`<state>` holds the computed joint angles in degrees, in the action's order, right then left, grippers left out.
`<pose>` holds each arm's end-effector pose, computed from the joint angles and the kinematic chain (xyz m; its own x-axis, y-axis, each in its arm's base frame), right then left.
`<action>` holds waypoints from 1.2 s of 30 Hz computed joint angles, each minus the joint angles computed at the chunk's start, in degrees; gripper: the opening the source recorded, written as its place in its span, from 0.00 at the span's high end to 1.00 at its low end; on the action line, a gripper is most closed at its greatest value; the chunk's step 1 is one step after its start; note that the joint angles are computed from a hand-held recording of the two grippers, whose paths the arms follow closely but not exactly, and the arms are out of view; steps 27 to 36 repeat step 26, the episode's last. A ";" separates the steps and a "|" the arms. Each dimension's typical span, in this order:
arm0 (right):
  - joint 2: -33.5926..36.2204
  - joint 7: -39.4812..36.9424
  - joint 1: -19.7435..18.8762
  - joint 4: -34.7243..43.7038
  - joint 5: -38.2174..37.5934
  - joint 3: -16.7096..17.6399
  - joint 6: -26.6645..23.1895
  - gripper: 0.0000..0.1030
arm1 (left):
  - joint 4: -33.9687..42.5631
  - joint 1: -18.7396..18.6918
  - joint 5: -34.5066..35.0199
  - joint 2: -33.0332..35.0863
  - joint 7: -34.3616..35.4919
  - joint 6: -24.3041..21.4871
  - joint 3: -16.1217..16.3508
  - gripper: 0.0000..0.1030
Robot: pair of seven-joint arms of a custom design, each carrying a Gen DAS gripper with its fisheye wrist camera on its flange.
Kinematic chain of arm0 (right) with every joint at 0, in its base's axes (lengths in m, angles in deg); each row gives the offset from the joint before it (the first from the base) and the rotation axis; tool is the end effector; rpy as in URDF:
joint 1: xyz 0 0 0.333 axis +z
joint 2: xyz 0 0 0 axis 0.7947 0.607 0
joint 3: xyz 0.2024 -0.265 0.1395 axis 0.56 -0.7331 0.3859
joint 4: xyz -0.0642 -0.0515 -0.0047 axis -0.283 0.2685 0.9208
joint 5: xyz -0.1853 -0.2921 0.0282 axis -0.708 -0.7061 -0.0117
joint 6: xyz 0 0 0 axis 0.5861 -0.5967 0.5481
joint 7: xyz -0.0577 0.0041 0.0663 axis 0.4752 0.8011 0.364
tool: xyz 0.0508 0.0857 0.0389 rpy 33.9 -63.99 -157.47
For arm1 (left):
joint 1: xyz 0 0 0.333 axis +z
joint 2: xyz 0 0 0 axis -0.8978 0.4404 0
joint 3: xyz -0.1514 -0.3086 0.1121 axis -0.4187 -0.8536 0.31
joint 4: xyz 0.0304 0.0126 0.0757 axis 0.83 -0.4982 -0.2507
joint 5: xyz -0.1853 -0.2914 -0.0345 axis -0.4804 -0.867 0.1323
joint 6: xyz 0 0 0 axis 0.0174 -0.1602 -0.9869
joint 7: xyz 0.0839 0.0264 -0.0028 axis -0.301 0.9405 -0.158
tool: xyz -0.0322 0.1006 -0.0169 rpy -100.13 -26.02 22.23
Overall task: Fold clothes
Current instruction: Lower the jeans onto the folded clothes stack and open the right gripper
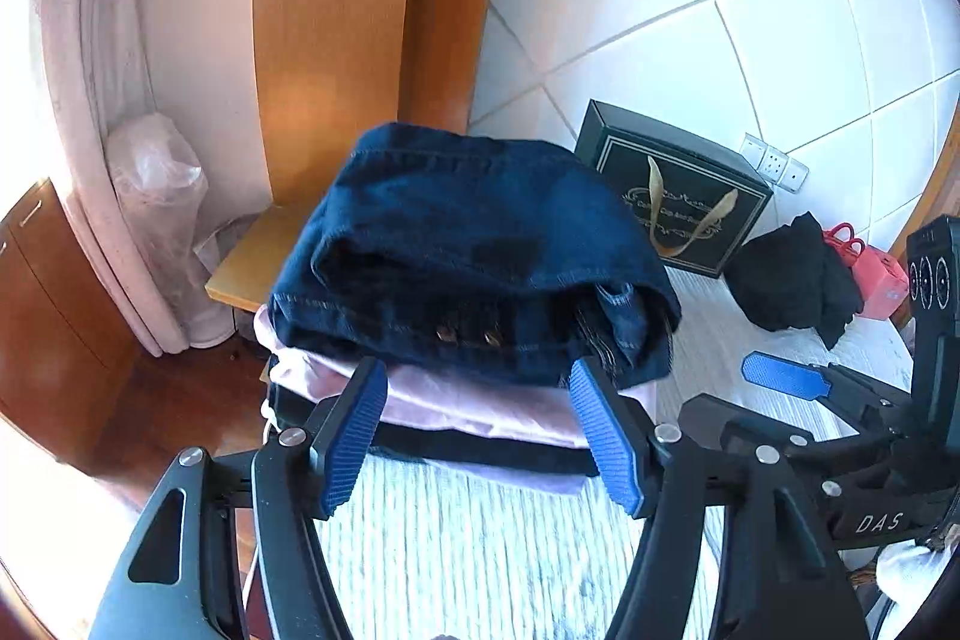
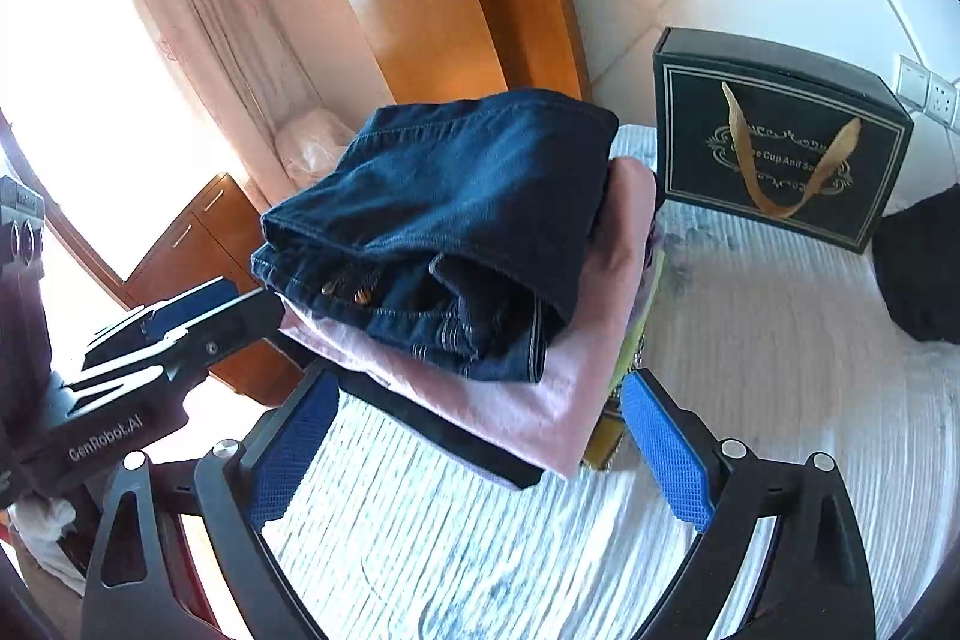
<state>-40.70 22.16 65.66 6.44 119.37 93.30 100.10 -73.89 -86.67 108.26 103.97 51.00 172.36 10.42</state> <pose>0.6624 0.2420 0.5652 0.7818 -0.5530 -0.2880 -0.5880 -0.5004 -0.6355 0.6712 -0.3030 0.6089 0.3887 -0.9090 0.1503 -0.6146 -0.3774 -0.6928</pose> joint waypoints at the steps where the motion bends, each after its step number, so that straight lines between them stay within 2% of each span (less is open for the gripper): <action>1: -0.87 -0.64 -0.12 -1.72 0.23 -0.06 0.77 0.06 | 0.02 -0.70 0.32 0.09 -0.55 -0.81 0.12 0.24; 7: -4.92 -4.24 -0.35 -9.72 1.14 -0.54 3.81 0.02 | 0.58 -2.30 0.34 0.57 -0.83 -4.39 -0.28 0.23; 16: -6.67 -4.99 0.70 -12.95 -0.58 -1.51 7.88 0.02 | 3.90 -4.59 3.39 1.85 -0.31 -9.61 0.88 0.23; 25: -6.26 -4.60 0.99 -12.72 -2.00 -1.61 10.35 0.02 | 2.74 -3.82 2.78 1.42 -1.19 -9.22 0.52 0.23; 36: -6.29 -4.67 0.94 -12.89 -2.01 -1.56 10.39 0.02 | 2.73 -3.82 2.81 1.42 -1.05 -9.33 0.51 0.23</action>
